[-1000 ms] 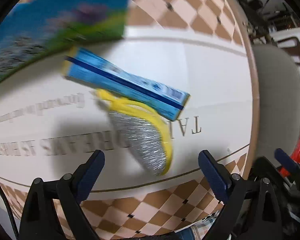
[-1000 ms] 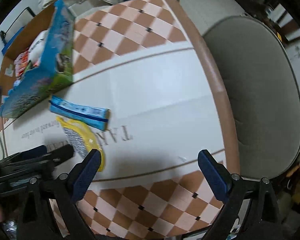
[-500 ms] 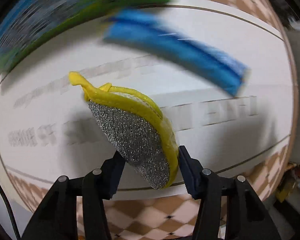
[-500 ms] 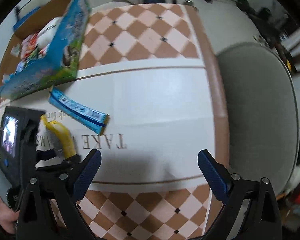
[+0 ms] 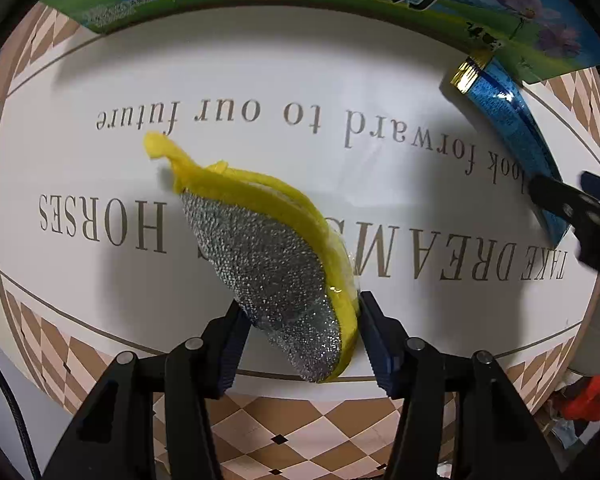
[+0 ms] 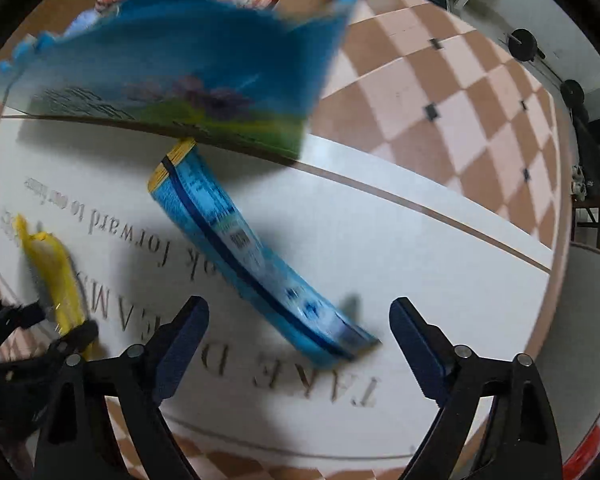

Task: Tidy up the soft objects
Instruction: 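Grasp the yellow-edged scrub sponge with the left tool while the right tool grasps the blue pouch, then lift the sponge and blue pouch and carry both over the box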

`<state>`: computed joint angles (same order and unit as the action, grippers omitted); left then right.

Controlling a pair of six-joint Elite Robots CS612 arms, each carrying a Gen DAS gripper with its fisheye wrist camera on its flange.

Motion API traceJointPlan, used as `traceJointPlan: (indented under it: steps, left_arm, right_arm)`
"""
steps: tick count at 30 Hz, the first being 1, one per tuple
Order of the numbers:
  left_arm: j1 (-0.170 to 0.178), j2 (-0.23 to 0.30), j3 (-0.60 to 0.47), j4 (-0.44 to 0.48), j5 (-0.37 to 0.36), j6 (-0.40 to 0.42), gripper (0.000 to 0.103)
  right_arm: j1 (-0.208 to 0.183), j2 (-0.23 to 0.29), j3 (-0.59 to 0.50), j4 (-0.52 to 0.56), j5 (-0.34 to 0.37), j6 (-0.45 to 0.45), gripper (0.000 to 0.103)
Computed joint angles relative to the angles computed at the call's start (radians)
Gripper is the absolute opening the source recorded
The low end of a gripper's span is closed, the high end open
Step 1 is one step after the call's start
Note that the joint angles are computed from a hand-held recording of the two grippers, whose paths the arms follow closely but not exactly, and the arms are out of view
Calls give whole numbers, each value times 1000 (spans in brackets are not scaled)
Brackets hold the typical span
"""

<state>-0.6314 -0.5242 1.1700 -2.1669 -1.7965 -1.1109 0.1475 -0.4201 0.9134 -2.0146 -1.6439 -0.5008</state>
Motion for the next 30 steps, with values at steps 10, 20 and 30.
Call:
traceJointPlan:
  steps: [10,20,30]
  left_arm:
    - [23,-41,109,-152,-52,9,65]
    - [4,1,6,-4,-16,128,65]
    - [-7,11,-28,36,-9,140,65]
  right_arm:
    - [-31,-21,34,178,83,225,43]
    - [-62,-60,88,238,186,311,45]
    - [-29,-42,67,219,145,311,46]
